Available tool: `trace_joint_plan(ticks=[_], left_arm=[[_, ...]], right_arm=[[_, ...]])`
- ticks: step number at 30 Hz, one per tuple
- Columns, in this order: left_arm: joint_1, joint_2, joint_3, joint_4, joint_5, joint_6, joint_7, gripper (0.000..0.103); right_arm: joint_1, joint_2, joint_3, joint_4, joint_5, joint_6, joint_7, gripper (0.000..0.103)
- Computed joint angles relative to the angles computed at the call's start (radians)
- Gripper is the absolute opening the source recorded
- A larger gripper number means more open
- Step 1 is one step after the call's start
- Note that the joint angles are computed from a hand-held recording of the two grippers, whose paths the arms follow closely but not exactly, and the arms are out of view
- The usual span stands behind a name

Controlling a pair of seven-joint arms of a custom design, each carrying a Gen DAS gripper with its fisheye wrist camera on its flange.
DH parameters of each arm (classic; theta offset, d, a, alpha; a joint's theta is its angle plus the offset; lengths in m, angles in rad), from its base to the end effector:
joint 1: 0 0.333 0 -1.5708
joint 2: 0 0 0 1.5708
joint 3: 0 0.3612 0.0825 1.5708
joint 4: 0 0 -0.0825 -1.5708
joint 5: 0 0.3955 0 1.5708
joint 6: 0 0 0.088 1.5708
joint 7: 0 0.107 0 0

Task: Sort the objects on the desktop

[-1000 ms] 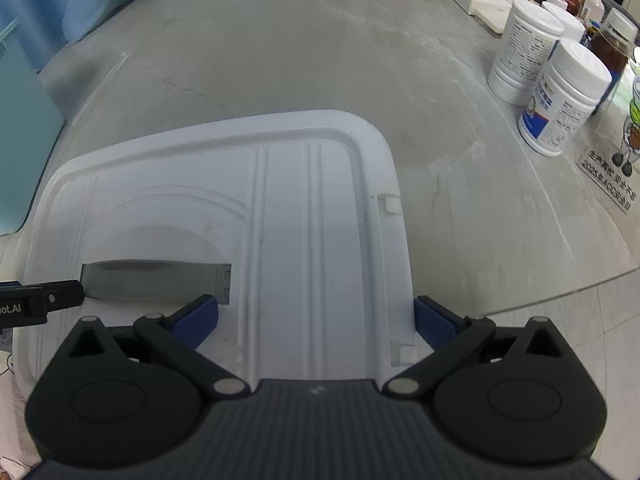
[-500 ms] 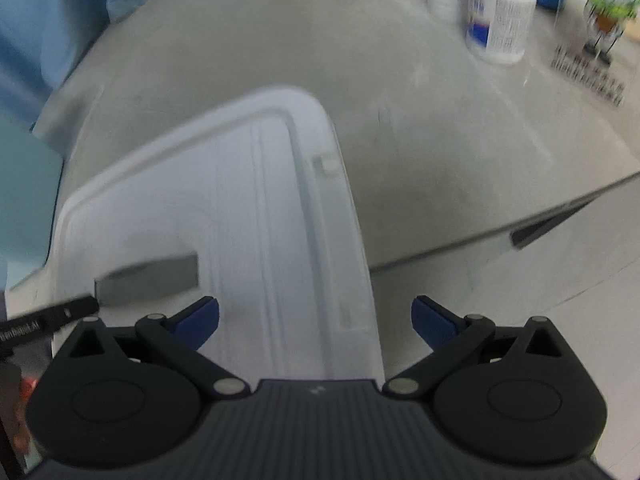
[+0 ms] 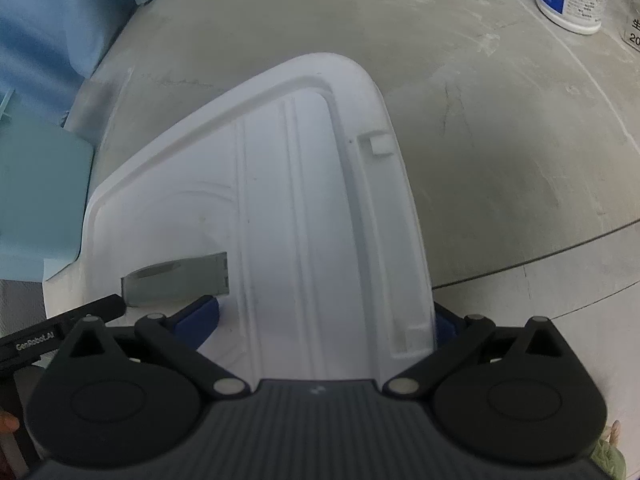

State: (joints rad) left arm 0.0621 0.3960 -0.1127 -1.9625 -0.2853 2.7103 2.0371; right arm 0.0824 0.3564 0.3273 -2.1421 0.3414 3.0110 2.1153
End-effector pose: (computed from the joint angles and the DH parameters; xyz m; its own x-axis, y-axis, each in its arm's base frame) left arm 0.6712 -0.0178 0.3423 -0.2727 -0.9591 0.0757 -0.8955 0.2243 -0.3844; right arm 0.5941 0.2180 0.3313 -0.3789 -0.7864 -0.4879 -0.8247 0.5261 -0.2075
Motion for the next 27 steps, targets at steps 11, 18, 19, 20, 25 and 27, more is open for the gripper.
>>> trace_joint_plan(ticks=[11,18,19,20,25,27], left_arm=[[0.08,-0.011,-0.027,0.0,-0.107,-0.1,0.133,0.103],[0.147,0.036,-0.057,0.043,-0.329,-0.202,0.188,0.103],[0.153,0.042,-0.063,0.046,-0.354,-0.199,0.206,0.103],[0.157,0.048,-0.065,0.05,-0.375,-0.201,0.218,0.103],[0.171,0.058,-0.075,0.043,-0.46,-0.202,0.273,0.103],[0.156,0.04,-0.071,0.015,-0.463,-0.167,0.286,0.103]], right_arm=[[-0.03,0.006,0.018,0.022,0.038,-0.044,-0.075,0.103],[-0.038,0.018,0.027,0.035,0.07,-0.058,-0.146,0.103],[-0.038,0.016,0.028,0.034,0.074,-0.061,-0.159,0.103],[-0.034,0.014,0.024,0.031,0.077,-0.06,-0.164,0.103],[-0.031,-0.016,0.02,-0.005,0.108,-0.05,-0.201,0.103],[-0.003,-0.022,-0.009,-0.009,0.09,-0.042,-0.186,0.103]])
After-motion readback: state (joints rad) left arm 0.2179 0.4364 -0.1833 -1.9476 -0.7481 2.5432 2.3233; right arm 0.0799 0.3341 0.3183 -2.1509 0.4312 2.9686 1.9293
